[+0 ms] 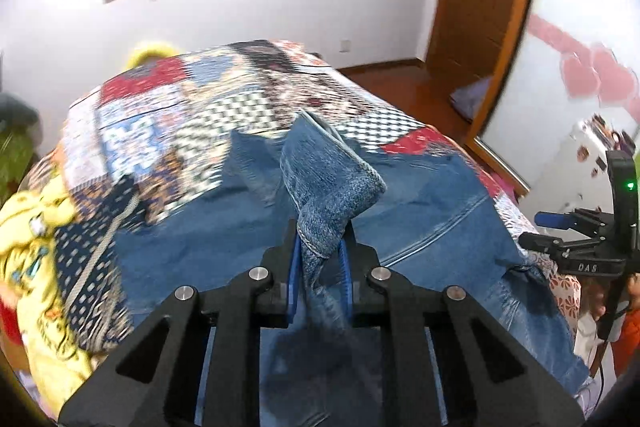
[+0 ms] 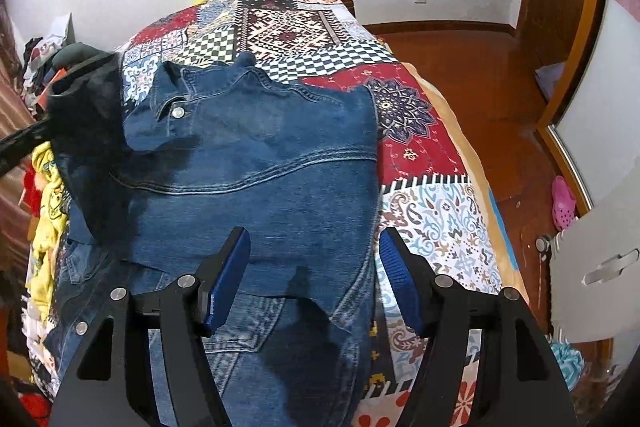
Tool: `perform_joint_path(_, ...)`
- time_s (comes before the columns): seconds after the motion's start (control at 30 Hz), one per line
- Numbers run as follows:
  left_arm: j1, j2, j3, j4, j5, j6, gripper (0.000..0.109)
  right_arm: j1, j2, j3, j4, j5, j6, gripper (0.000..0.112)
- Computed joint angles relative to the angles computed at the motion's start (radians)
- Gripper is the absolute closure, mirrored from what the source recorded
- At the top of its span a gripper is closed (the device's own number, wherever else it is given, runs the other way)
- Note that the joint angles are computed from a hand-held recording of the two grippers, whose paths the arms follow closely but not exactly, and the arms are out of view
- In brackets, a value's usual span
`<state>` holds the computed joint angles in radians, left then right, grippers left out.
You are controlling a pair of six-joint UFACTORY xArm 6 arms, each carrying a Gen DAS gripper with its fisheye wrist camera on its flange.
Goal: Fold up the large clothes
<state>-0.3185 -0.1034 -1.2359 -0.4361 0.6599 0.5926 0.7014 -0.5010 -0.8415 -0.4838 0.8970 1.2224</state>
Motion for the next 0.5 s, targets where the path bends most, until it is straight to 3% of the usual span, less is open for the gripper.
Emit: perform_joint_path(0.5,0.218,-0.056,0.262,0.009,0.05,-0.029,0.09,0.05,0.075,-0.063,0.014,0.049,-0.014,0.049)
